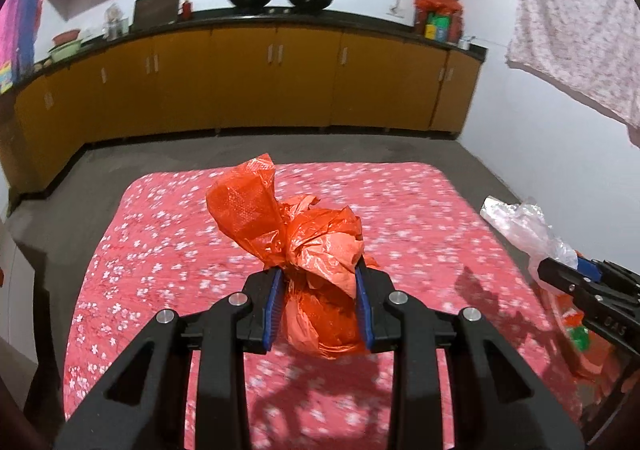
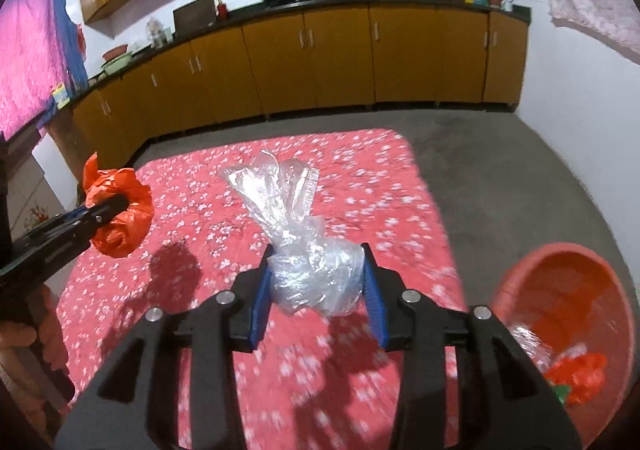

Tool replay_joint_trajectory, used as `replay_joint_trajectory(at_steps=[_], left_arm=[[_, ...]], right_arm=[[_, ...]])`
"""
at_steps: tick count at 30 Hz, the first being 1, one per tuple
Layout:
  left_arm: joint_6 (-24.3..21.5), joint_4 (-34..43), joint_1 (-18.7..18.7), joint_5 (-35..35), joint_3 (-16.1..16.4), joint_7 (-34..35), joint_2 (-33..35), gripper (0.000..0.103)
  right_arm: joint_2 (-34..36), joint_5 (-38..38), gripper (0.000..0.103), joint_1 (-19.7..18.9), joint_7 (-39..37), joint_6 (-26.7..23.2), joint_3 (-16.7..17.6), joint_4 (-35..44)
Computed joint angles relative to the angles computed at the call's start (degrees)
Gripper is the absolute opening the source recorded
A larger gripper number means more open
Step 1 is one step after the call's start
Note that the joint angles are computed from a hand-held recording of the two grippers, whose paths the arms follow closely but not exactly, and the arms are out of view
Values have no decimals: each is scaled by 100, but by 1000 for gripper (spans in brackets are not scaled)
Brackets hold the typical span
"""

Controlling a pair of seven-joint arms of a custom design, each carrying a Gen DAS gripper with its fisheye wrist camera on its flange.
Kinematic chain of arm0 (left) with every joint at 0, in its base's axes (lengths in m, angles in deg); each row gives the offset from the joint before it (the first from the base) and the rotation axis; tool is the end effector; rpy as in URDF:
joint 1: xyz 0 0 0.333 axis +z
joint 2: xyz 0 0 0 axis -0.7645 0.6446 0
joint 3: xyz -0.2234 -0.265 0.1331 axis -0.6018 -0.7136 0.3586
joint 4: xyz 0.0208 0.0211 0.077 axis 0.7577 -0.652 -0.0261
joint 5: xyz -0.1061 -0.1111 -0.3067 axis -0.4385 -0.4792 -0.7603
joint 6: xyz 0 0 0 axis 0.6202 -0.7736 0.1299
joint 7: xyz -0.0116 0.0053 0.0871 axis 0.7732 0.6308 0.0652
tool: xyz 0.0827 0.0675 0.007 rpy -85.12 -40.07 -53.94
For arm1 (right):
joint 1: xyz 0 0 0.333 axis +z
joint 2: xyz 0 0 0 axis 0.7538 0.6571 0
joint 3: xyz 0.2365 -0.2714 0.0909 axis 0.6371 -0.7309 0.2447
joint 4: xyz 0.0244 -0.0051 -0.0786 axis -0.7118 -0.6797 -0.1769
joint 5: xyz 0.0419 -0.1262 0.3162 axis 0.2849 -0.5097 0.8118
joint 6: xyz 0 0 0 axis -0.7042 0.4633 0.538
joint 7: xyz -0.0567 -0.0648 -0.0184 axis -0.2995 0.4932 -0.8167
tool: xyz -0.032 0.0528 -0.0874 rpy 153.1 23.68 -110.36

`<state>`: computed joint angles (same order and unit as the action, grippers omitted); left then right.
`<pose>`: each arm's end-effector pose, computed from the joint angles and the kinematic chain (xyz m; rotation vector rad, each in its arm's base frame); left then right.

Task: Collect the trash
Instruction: 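Carry the held red bag and clear bag over the orange basket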

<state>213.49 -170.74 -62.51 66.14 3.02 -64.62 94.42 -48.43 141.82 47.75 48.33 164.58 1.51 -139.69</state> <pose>0.6343 -0.1912 0.4420 -1.8350 1.4831 -0.8546 0.6822 0.0525 0.4496 -1.9059 1.3186 -0.4565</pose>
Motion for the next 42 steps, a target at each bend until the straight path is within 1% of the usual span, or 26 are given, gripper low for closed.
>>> replay_joint_trajectory(at_steps=[1, 3, 7, 11, 16, 18, 21, 23, 27, 28, 32, 39, 42], left_arm=[[2, -1, -34, 28, -15, 1, -28, 31], [11, 7, -97, 94, -53, -5, -71, 31], [33, 62, -217, 227, -143, 20, -105, 31], [43, 194, -333, 247, -232, 156, -57, 31], [118, 428, -478, 74, -305, 477, 99, 31], [157, 572, -541, -139, -326, 731, 210, 31], [221, 817, -680, -523, -327, 1171, 397, 31], [246, 996, -767, -805, -345, 1497, 538, 31], [281, 1395, -879, -1462, -489, 2270, 863, 31], [305, 1447, -915, -1579, -488, 2390, 913, 31], [285, 1864, -950, -2288, -725, 3191, 1261, 31], [32, 2662, -1048, -3332, -1126, 4474, 1877, 31], [-51, 2879, -1107, -3670, -1196, 4868, 2054, 31]], right_arm=[[-121, 193, 40, -117, -153, 47, 95, -138], [-330, 540, 40, -264, -411, 76, 152, -328], [-685, 1297, 40, -380, -1056, 139, 67, -626], [-960, 1945, 40, -416, -1515, 119, -157, -841], [-1122, 2439, 40, -348, -1786, 75, -559, -949], [-1154, 2556, 40, -326, -1832, 39, -746, -978], [-1154, 2728, 40, -325, -1919, 40, -937, -990], [-1146, 2780, 40, -350, -1906, 24, -1032, -993], [-1086, 2868, 40, -447, -1905, 41, -1163, -970], [-1078, 2901, 40, -476, -1931, 49, -1183, -978], [-965, 2865, 40, -575, -1812, 92, -1253, -912], [-714, 2646, 40, -779, -1530, 163, -1227, -706], [-584, 2516, 40, -898, -1385, 135, -1195, -585]])
